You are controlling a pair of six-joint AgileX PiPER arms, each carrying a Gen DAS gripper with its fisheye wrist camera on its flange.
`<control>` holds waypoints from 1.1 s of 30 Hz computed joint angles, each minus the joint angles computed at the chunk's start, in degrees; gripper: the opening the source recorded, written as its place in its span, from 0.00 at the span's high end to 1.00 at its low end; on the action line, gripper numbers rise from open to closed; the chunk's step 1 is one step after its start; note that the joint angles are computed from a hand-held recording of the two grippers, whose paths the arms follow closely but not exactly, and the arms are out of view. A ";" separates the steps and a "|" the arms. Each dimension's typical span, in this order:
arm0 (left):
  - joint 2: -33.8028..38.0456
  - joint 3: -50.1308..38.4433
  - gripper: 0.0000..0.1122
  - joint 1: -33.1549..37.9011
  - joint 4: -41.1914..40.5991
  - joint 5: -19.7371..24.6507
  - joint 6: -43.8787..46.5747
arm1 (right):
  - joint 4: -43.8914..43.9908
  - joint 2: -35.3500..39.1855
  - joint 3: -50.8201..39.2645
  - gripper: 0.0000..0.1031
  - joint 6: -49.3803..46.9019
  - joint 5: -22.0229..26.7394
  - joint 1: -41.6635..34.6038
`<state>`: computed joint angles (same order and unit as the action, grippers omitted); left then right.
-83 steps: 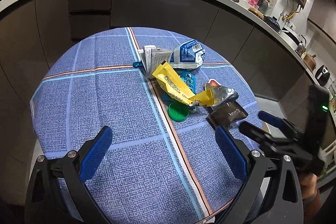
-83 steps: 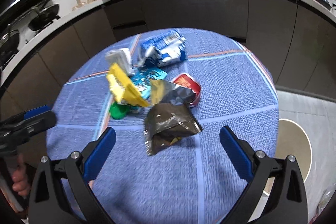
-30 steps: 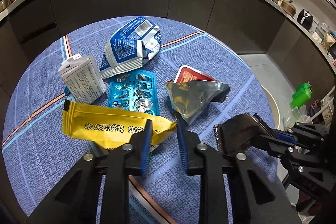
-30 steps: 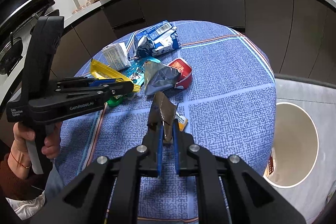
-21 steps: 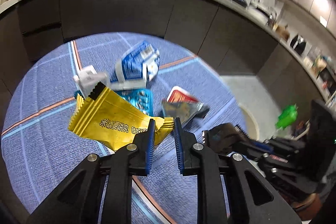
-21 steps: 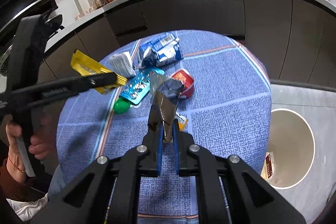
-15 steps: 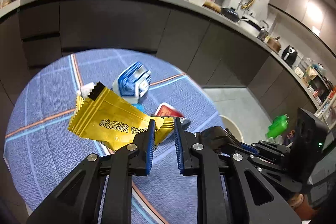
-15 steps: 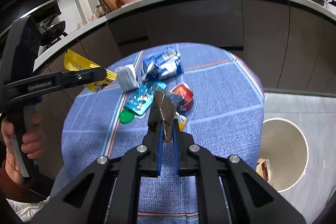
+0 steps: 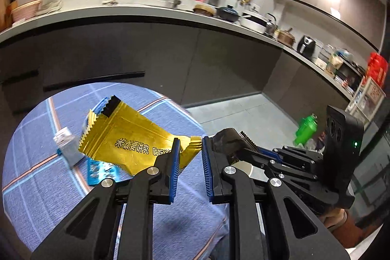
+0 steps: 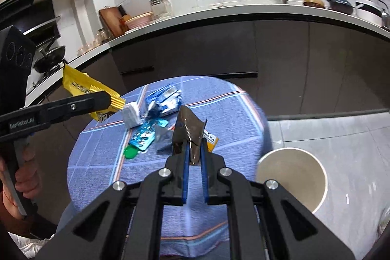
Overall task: Collect trash
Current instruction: 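Carry both held wrappers over the white bin on the floor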
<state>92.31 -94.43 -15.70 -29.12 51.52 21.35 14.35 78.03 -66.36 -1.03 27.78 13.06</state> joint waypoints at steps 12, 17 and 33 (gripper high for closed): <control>8.63 -9.79 0.85 -8.80 3.72 1.54 -3.90 | 7.34 -6.09 7.68 0.90 -7.15 -0.66 -11.10; 13.26 -16.11 0.85 -11.77 5.35 3.60 -5.87 | 12.01 -7.46 10.44 0.90 -11.88 -0.86 -15.39; 32.82 -42.46 0.85 -18.69 10.76 13.92 -12.80 | 26.03 -5.42 15.60 0.90 -26.47 -0.06 -26.77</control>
